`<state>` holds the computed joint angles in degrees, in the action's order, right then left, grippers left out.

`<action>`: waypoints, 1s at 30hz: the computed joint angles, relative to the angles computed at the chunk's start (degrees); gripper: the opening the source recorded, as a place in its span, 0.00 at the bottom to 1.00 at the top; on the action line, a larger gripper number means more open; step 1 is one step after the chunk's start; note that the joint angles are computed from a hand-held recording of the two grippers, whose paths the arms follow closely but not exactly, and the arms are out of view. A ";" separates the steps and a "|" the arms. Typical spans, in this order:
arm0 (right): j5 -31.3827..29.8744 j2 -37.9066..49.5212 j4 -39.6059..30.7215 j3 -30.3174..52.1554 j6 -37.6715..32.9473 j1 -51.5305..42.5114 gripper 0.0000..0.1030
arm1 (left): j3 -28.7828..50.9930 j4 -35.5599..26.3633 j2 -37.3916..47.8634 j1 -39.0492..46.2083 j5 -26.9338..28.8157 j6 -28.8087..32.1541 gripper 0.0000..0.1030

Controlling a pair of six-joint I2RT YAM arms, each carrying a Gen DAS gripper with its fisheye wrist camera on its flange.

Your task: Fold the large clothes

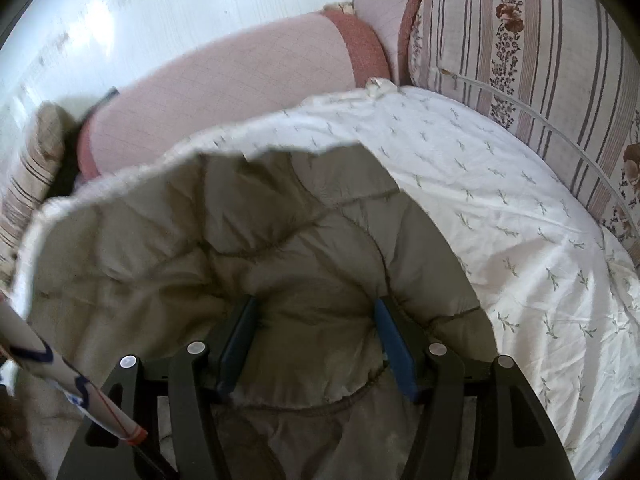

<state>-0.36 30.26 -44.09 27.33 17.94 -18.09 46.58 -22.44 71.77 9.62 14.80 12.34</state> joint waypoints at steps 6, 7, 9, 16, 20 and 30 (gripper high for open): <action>-11.29 -5.31 1.50 3.07 -11.40 -22.39 0.72 | 9.17 -3.69 10.02 4.59 1.94 -2.05 0.91; -13.24 -1.62 3.32 2.99 -12.65 -25.36 0.72 | 9.99 -3.91 11.49 4.51 1.92 -2.57 0.91; -15.58 4.52 7.52 2.11 -12.41 -27.14 0.71 | 11.65 -4.24 15.20 4.00 1.25 -3.14 0.91; -6.02 21.90 14.68 2.13 -8.27 -14.54 0.46 | 13.04 -3.31 22.78 1.47 -4.72 -2.83 0.91; -7.53 25.76 15.03 2.33 -7.45 -17.70 0.51 | 11.34 -0.78 21.43 1.68 -5.28 -2.67 0.91; -6.70 -1.44 -1.12 3.85 -11.13 -18.21 0.52 | -1.72 2.00 -3.39 5.10 4.39 -1.57 0.91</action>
<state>-7.06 28.83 -45.21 31.18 6.81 -36.31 44.86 -20.44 68.38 14.73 19.19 10.77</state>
